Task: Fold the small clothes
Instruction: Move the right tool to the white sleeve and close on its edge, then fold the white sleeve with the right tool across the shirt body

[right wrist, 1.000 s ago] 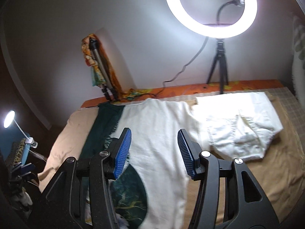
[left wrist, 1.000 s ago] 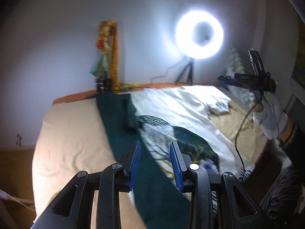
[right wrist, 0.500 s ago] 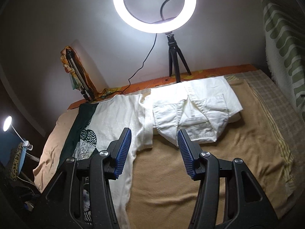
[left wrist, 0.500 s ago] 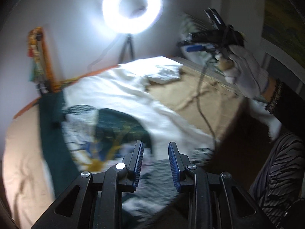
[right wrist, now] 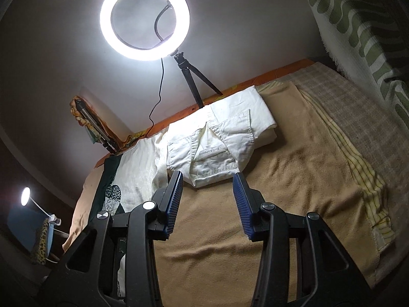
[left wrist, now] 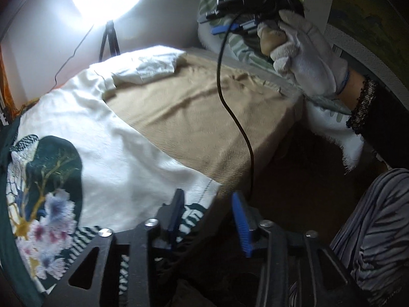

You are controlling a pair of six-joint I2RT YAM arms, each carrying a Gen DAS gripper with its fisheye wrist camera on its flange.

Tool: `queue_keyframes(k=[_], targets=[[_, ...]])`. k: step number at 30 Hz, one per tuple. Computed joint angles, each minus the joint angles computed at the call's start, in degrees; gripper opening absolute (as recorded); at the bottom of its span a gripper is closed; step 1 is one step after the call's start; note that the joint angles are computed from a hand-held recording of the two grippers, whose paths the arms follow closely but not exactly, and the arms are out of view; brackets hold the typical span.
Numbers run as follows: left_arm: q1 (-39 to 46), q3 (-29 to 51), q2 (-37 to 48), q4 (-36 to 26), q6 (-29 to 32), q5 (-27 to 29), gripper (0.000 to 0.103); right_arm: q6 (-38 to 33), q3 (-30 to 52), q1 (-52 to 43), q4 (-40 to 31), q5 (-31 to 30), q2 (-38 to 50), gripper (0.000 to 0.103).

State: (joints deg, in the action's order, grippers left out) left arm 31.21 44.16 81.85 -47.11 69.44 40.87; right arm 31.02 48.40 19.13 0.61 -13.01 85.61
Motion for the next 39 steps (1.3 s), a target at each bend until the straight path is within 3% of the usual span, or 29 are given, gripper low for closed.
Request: queue_keyframes(k=[7, 10, 11, 12, 14, 20, 26, 27, 28, 30, 35, 39], targets=[[-5.5, -7.0, -2.9, 12.8, -8.2, -5.1, 0.043, 0.9, 8.4, 3.5, 1.7, -3.9, 12.2, 0.044], [-5.7, -8.0, -2.3, 15.2, -9.3, -5.4, 0.025, 1.5, 15.0, 5.5, 1.2, -7.0, 19.7, 0.045], [-5.5, -7.9, -1.7, 15.5, -9.2, -4.8, 0.014, 1.5, 17.9, 6.3, 0.6, -7.6, 22.7, 0.045], [-5.2, -7.0, -0.7, 14.5, -8.6, -3.9, 0.006, 1.8, 20.0, 6.9, -0.1, -7.8, 24.8, 0.045], [-4.2, -4.8, 1.6, 12.3, -7.9, -2.5, 0.001, 3.1, 25.2, 7.9, -1.5, -8.9, 30.2, 0.045], [2.1, 2.3, 6.0, 1.5, -3.7, 3.5, 0.000, 8.1, 40.1, 10.4, -4.3, -11.9, 45.1, 0.045], [4.9, 4.6, 7.2, -2.9, -0.8, 5.3, 0.000, 12.9, 48.9, 11.5, -3.1, -13.2, 52.5, 0.045], [5.5, 4.7, 7.2, -3.3, -0.4, 5.5, 0.000, 13.6, 49.6, 11.5, -2.8, -13.0, 52.9, 0.041], [6.1, 4.6, 6.9, -4.1, 0.1, 5.7, 0.000, 13.8, 50.9, 11.6, -3.5, -13.0, 53.5, 0.026], [7.5, 5.1, 7.5, -5.3, 1.0, 6.1, 0.000, 12.8, 55.2, 12.3, -7.8, -11.6, 55.1, 0.010], [10.9, 8.3, 11.8, -8.4, 3.5, 7.3, 0.000, 10.4, 62.1, 14.0, -14.9, -6.6, 56.2, 0.007], [14.8, 12.4, 16.0, -13.7, 7.4, 8.7, 0.000, 7.3, 72.7, 16.3, -23.8, -1.1, 58.0, 0.006]])
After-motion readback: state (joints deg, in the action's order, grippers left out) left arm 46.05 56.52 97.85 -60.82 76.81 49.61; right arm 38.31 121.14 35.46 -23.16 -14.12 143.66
